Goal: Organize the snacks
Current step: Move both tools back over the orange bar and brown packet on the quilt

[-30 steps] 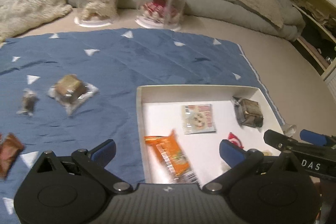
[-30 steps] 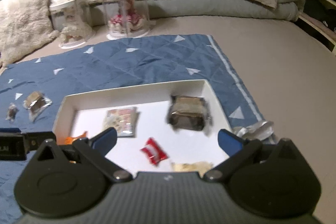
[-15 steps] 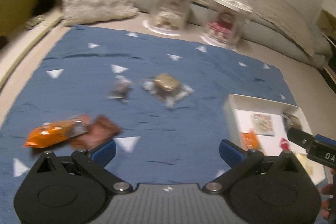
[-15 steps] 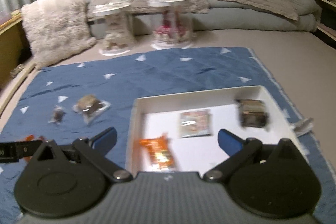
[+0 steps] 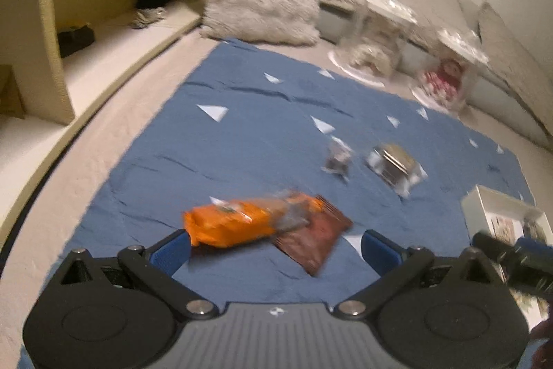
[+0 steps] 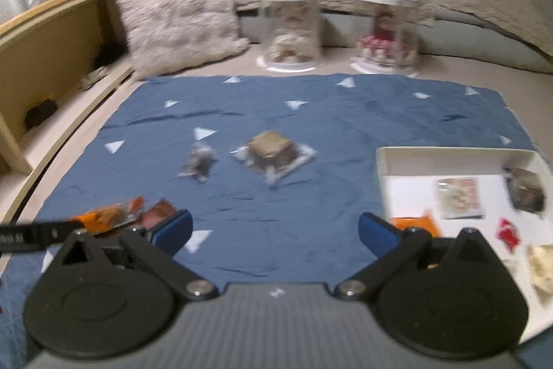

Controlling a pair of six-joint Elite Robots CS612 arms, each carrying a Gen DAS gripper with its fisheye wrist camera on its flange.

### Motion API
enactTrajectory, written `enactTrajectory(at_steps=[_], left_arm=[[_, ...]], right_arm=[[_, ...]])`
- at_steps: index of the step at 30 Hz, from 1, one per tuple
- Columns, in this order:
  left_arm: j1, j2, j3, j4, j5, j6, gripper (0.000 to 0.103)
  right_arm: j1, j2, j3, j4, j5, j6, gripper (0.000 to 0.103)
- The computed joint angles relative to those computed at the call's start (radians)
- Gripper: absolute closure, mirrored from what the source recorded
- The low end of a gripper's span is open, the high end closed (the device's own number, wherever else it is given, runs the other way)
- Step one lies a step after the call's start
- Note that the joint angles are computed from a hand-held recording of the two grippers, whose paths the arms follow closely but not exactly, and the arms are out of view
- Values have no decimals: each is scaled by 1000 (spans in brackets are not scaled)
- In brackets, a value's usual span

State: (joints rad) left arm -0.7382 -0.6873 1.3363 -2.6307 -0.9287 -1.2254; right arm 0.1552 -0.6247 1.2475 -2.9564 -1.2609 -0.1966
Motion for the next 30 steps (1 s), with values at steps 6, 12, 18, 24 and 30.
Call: enactTrajectory(at_steps=[6,12,18,24,30], left_arm=[[10,-7,53,-50,16,61,0],[13,-6,83,-37,49,108,0],[20,-12,140,-185,120,25,0],[36,-7,113,-32,154,-162,0],[52,8,82,48,69,-124,0]], right_arm=[[38,42,-31,-3,46,-33,0],[71,88,-61,2,92,-112,0],[103,131,-97,3,71,-194,0],[114,155,-106,-58,12,-219,0],[80,180,-162,-33,-15,-167,0]])
